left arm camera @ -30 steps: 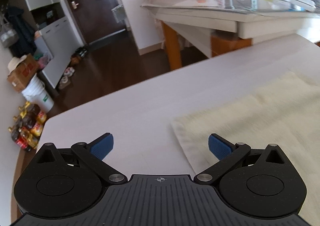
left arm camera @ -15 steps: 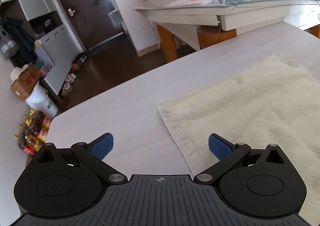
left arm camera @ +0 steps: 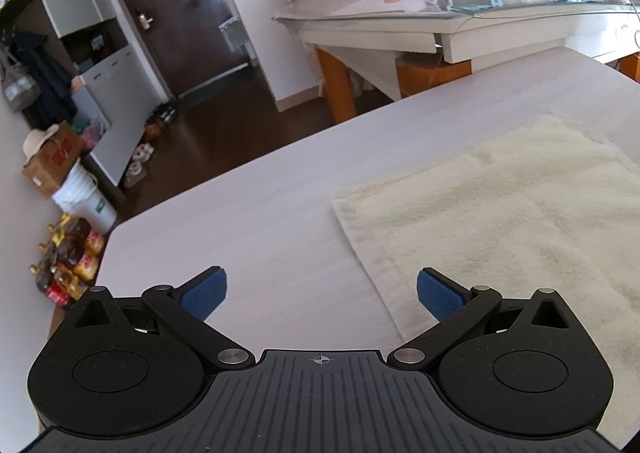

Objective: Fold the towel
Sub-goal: 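Grasp a towel corner with the right gripper and lift it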

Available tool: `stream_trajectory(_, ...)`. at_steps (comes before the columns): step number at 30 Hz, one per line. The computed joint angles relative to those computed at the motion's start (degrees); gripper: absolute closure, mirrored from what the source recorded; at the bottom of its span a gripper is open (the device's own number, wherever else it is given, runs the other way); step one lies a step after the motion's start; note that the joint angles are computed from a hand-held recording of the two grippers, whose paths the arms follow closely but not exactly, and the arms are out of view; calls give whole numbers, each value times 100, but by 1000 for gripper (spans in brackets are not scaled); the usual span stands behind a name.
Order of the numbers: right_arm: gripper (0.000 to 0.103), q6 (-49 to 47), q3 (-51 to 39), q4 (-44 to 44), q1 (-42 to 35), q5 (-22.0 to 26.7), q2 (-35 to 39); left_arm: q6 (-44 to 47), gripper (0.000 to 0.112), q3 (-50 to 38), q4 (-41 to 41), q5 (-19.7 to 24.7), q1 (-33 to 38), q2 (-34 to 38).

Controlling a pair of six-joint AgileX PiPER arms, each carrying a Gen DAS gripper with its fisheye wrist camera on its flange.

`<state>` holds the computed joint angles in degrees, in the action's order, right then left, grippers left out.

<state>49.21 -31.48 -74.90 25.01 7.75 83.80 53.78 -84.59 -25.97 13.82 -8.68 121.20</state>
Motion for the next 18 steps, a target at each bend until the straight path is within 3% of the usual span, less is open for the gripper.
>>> stream_trajectory(5,98,785,-163,-976,373,471,-126,666,9,-63,-491,175,54,23)
stream_trajectory(11,98,382,-601,-1151,626,974,-44,33,9,-845,245,350,87,484)
stream_trajectory(15,98,-237,-991,-840,512,985,107,475,9,-1511,-287,1322,303,774)
stream_trajectory(18,98,-524,-1165,-700,422,908,227,967,9,-1353,-682,1544,408,677)
